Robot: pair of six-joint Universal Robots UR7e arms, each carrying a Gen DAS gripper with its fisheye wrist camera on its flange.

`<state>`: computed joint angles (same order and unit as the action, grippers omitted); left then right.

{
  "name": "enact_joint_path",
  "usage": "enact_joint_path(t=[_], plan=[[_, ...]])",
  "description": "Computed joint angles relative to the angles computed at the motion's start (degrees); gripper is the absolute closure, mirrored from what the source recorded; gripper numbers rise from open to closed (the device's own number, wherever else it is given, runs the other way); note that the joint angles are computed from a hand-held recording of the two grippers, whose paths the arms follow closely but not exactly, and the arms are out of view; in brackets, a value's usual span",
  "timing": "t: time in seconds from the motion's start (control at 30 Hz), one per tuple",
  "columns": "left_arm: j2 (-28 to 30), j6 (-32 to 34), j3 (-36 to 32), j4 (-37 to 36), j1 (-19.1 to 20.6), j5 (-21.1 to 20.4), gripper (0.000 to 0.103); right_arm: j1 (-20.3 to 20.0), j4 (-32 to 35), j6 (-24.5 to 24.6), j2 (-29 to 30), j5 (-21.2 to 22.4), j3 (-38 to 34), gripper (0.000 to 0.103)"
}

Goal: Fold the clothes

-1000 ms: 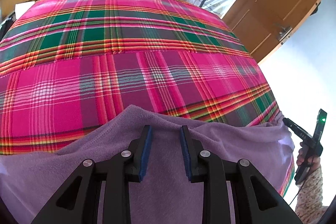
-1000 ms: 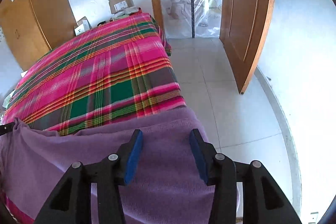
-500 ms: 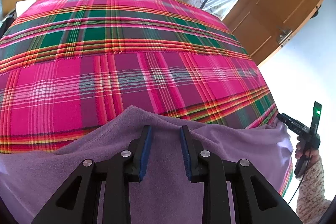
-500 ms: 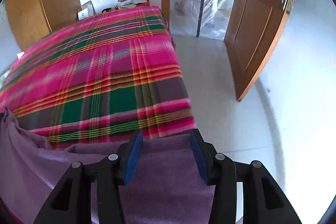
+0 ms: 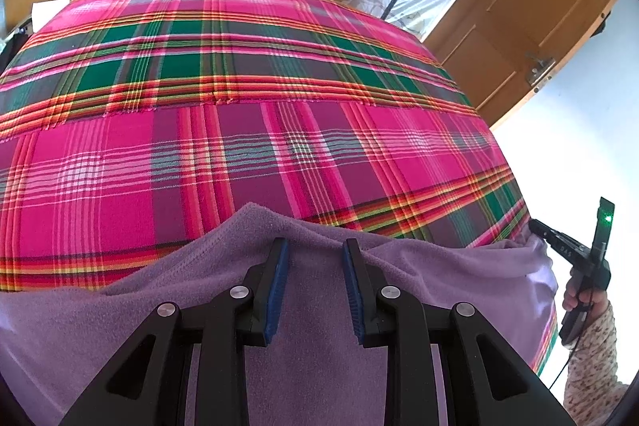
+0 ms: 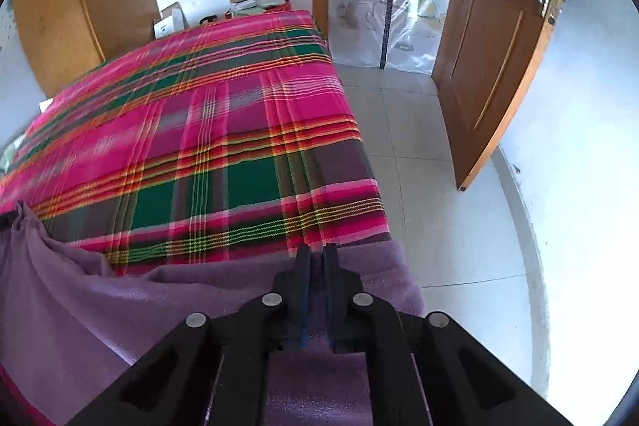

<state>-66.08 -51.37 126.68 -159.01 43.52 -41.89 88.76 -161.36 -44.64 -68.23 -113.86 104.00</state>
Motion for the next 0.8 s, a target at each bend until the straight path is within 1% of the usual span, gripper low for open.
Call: enact_joint_path(t=[0.17,0.2,0.27,0.33,0.5,0.53,0.63,0.7,0.73,0.77,0.8], plan=[[0.0,-0.1,0.0,-0.1,-0.1,0.0,0.075,0.3,-8.6,-0.2,0.9,0.1,1.0,0.1],[0.0,-0.2,0.0,-0.1,-0.1,0.0,0.075,0.4,-10.0,-0.2,1.2,-0.1,0.9,0.102],[0.0,-0.2,0.1,-0.2,-0.1,0.0,0.075,0.6,-11.7,-0.6,2.5,-1.8,0.1,0.103],[0.0,-0.2,0.2,-0.3,-0.1,0.0,0.075,0.4,-9.8,0.6,2.7,-1.8,-0.6,0.102],[-0.1,-0.2,0.4,-0.6,-0.1,0.0,0.075,0.5,-10.1,0.0,3.1,-2.3,-0.5,0.102],[-0.1,-0.2,0.4,-0.6,-0.1,0.0,0.075,0.4,-9.5,0.4,2.8,-1.8,-0.5,0.102],[-0.2,-0.2,0.5,-0.7,-0.2,0.0,0.075,-0.6,-7.8,2.8,1.0,1.8,-0.1,0.101],[-0.2,-0.2,0.6,-1.0,-0.2,0.1,0.075,-1.3,-8.3,3.7,-0.4,3.4,0.6,0.09],[-0.1,-0.2,0.6,-1.0,-0.2,0.1,0.075,-1.6,-8.2,4.3,-1.0,3.9,0.9,0.077],[-0.1,-0.3,0.6,-1.0,-0.3,0.1,0.075,-2.1,-7.9,5.0,-1.6,4.4,1.2,0.068],[-0.1,-0.3,0.6,-1.0,-0.3,0.1,0.075,-2.6,-6.9,5.9,-2.2,4.9,1.3,0.067]])
